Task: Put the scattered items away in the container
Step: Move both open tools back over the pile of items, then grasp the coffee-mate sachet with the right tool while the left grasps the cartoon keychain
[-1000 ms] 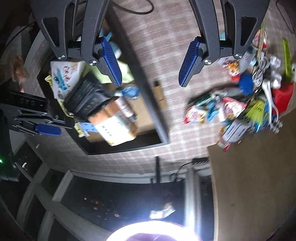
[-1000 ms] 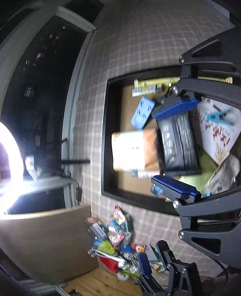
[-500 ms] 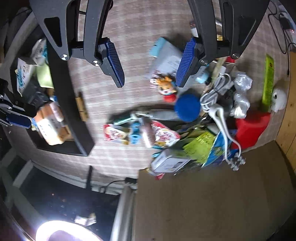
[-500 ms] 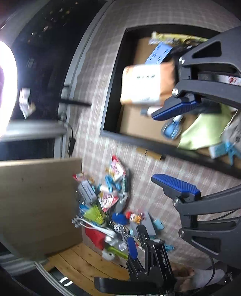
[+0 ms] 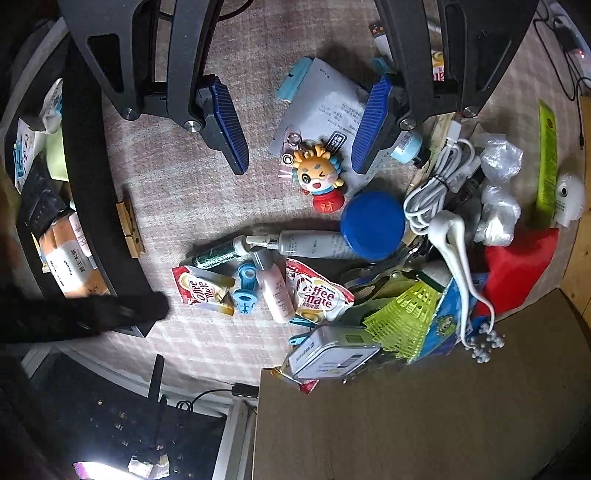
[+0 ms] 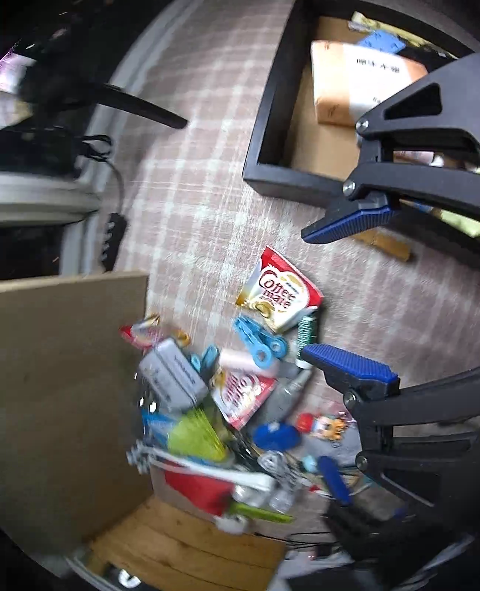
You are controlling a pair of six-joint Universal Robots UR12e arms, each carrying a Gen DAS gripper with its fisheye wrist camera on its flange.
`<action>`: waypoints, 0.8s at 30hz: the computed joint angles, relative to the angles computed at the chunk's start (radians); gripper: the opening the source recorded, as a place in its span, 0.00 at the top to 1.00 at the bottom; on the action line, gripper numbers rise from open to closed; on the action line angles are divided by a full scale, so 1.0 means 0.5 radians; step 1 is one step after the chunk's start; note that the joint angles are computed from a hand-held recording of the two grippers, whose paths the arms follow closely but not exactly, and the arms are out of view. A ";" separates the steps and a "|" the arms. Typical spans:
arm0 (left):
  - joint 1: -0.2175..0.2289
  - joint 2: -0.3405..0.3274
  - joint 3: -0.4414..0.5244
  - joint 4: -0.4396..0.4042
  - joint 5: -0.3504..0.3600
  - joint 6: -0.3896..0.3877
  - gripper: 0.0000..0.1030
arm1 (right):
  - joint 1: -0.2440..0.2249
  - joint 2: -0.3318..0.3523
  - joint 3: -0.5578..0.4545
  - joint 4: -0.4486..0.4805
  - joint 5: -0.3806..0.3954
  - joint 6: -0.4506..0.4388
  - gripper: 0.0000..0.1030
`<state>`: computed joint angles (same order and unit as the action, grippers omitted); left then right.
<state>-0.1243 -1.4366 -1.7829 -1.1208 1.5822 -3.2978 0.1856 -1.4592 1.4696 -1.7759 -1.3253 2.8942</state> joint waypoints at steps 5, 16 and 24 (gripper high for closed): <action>0.011 -0.013 0.004 -0.005 -0.004 0.035 0.47 | 0.010 0.120 -0.099 0.163 -0.009 0.269 0.46; 0.017 -0.037 0.001 -0.024 -0.014 0.074 0.51 | 0.083 0.187 -0.097 0.054 -0.153 0.477 0.46; 0.007 -0.049 -0.009 -0.002 -0.008 0.070 0.72 | 0.172 0.177 -0.049 -0.041 -0.276 0.335 0.65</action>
